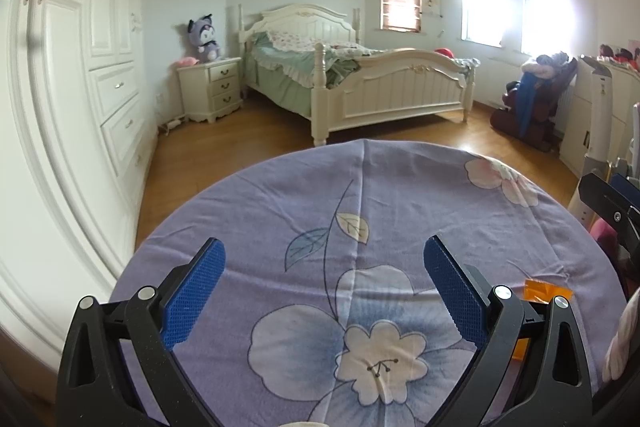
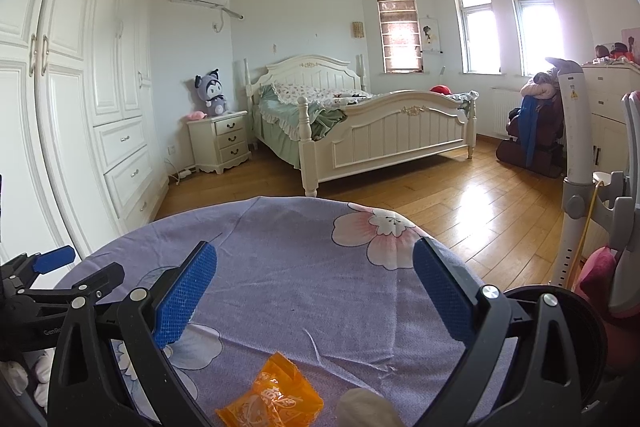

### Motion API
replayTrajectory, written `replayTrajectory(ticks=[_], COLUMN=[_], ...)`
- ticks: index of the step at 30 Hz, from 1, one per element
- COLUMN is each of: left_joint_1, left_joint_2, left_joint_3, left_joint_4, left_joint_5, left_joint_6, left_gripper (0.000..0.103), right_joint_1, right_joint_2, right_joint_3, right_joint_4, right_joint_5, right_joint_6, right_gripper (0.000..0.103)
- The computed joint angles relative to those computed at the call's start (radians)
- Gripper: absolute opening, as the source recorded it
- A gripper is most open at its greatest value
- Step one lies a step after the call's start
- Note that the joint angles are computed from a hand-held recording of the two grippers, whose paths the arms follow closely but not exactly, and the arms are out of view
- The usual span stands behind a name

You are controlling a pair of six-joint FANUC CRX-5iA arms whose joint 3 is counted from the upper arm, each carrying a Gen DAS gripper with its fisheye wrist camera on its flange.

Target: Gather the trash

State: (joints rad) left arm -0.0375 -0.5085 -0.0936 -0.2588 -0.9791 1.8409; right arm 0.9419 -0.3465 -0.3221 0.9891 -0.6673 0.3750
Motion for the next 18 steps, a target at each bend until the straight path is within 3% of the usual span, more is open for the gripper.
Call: replayTrajectory(ticks=[18], left_joint_1=[-0.001], left_joint_2=[-0.008], left_joint_3=[-0.005], left_joint_4=[-0.007], left_joint_5=[0.001], left_joint_6=[0.010], left_gripper=[0.098], right_joint_1=[-0.004], right_joint_2=[0.001], right_joint_3=[0.000], right_joint_4=[0.000], right_joint_5=[0.002], right_joint_6=[0.004], right_gripper=[0.097])
